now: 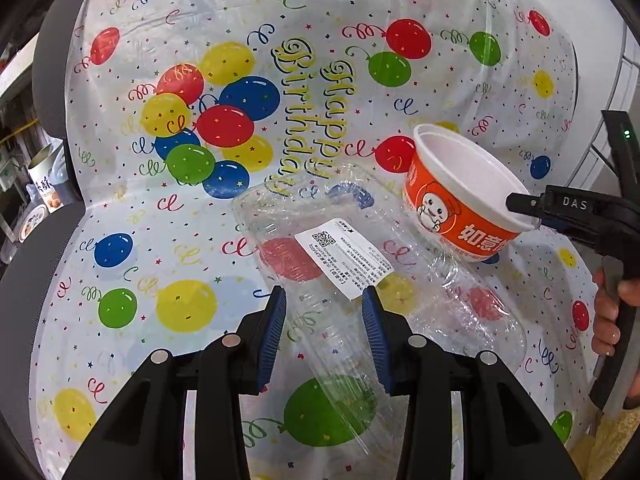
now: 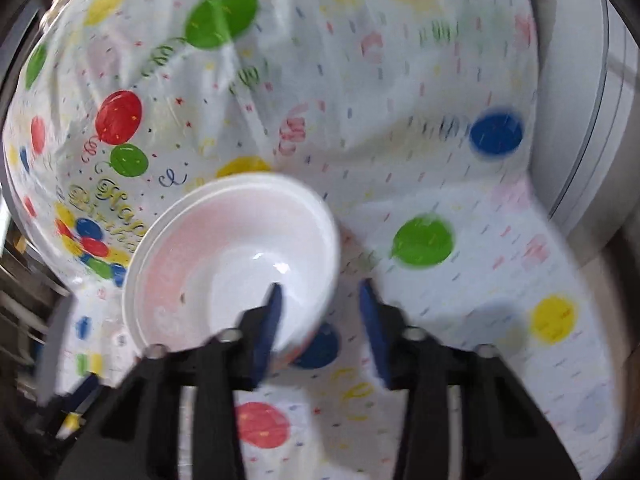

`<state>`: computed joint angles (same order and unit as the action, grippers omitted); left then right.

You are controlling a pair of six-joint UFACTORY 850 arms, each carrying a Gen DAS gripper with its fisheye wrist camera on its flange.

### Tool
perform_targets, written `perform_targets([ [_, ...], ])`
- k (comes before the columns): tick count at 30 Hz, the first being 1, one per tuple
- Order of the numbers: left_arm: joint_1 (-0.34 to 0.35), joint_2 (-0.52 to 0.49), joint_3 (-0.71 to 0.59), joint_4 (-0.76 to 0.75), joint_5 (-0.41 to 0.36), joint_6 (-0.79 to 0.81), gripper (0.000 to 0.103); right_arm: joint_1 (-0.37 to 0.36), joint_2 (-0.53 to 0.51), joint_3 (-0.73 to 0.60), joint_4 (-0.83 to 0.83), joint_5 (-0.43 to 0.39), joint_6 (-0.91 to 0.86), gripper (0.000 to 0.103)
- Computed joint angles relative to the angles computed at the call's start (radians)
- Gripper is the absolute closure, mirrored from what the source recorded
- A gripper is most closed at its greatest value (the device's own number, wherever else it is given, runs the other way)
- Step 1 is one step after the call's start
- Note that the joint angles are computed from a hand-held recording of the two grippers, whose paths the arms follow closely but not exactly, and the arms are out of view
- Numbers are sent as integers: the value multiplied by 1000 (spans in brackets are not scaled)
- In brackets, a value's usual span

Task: Collect trash
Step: 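Grasp the orange-printed bowl rim with the right gripper while the left gripper grasps the clear plastic tray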

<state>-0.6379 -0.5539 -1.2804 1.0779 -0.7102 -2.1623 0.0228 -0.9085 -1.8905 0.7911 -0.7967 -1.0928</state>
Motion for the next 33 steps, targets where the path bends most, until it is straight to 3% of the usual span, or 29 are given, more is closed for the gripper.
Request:
perform_targets([
  [5,-10,-1,-2,-8,17,5,62,-35,82,115,93,34,-125,95],
  [9,-11,-14,-19,18,44,12,64,-86,151,191,108,36,-215,95],
  [13,-9,-34,-44,88,102,15,72,-158,170,199,50,-17,-206,95],
  [17,-8,-66,-84,105,166,52,72,-224,183,210,43,-68,-191,95],
  [23,-15,-112,-151,-14,131,170,71,-273,199,243,85,-7,-225,96],
  [25,-7,-139,-189,-114,115,276,71,-279,177,222,82,-18,-208,96],
  [26,4,-155,-200,-159,144,324,71,-282,168,211,81,-25,-201,96],
  [30,-1,-189,-252,-180,90,399,73,-285,157,204,107,-33,-201,96],
  [31,1,-187,-251,-177,97,391,81,-286,152,198,113,-43,-196,96],
  [33,0,-173,-233,-146,115,346,86,-288,148,192,124,-62,-190,96],
])
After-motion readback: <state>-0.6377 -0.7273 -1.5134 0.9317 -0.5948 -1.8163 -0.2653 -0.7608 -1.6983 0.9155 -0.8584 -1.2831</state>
